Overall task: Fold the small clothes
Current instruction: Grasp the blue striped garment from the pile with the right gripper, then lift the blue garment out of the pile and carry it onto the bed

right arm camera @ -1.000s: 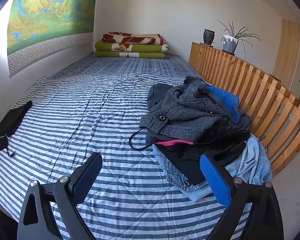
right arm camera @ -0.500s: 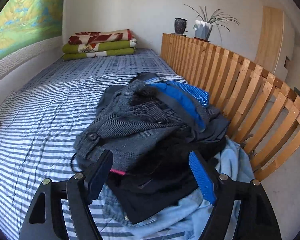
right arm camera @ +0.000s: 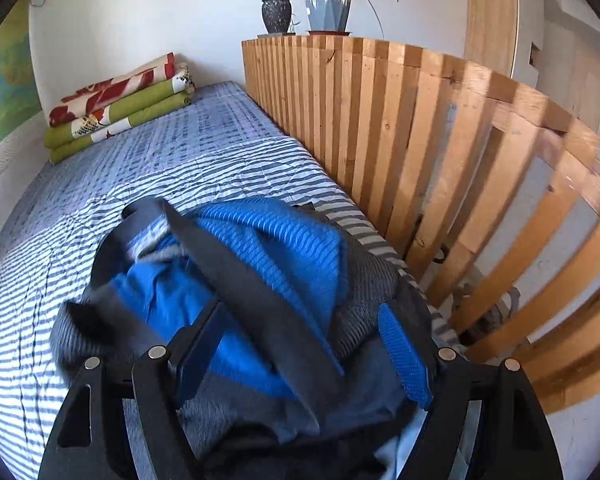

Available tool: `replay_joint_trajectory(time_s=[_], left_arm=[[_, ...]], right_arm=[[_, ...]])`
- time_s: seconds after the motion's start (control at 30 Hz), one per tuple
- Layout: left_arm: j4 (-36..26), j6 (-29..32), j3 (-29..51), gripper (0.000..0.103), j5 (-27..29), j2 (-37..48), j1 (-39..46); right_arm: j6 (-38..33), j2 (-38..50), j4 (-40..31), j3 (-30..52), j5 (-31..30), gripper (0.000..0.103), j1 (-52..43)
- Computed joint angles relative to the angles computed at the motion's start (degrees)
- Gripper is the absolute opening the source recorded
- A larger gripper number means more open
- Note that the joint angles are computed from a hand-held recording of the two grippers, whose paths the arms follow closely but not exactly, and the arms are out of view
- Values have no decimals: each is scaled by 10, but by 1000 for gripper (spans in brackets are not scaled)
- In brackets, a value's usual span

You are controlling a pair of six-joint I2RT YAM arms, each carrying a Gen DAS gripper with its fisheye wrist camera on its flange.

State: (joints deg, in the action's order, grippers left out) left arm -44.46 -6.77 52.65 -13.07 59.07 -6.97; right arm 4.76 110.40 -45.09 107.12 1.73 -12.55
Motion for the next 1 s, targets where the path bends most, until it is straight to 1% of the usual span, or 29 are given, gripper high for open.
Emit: replay_joint_trajectory(time_s=[0.07, 0.1, 0.13, 0.2, 0.27, 0.3, 0.33, 0.37, 0.4, 0.43, 0.53, 0.57, 0.67, 0.73, 0.77, 0.83, 0.9, 1.0], left_arm=[[7, 2, -1, 102, 1, 9, 2], [10, 3, -2, 102, 1, 13, 3], [11, 5, -3, 102, 3, 14, 6], [13, 9, -4, 102, 12, 19, 13], [13, 12, -7, 102, 22, 20, 26], [15, 14, -9, 102, 24, 20, 30], [17, 16, -12, 102, 25, 18, 34], [16, 18, -13, 102, 27, 16, 39], [15, 20, -14, 102, 30, 14, 43], [14, 24, -15, 102, 36, 10, 49], [6, 30, -20, 102, 43, -12, 55], [0, 34, -21, 102, 49, -22, 62], [-22, 47, -21, 102, 70, -53, 86], [-40, 60, -18, 102, 85, -78, 107], [-48, 67, -17, 102, 90, -90, 118], [-67, 83, -12, 102, 100, -107, 144], [-84, 101, -5, 102, 117, -120, 174], [-104, 125, 5, 102, 144, -142, 222]], right_arm=[[-5, 64, -52, 88, -23, 75, 0], [-8, 98, -82, 136, -26, 75, 0], [-11, 121, -100, 168, -19, 75, 3], [-17, 145, -118, 199, 1, 76, 11], [-13, 149, -128, 204, -7, 74, 11], [-14, 148, -131, 206, -22, 60, 7], [-16, 151, -142, 216, -28, 49, 5], [-17, 147, -148, 215, -23, 27, 5], [-17, 140, -155, 215, -10, 8, 5], [-20, 133, -159, 213, -9, 6, 5], [-21, 87, -153, 185, -21, 5, 7], [-26, 64, -150, 172, -28, 5, 9], [-42, 10, -150, 152, -18, 5, 30], [-44, -30, -147, 131, -28, 5, 40], [-38, -36, -154, 135, -30, 5, 43], [-29, -52, -173, 149, -62, 5, 47], [-25, -69, -186, 164, -55, 5, 66], [-18, -96, -220, 202, -64, 4, 110]])
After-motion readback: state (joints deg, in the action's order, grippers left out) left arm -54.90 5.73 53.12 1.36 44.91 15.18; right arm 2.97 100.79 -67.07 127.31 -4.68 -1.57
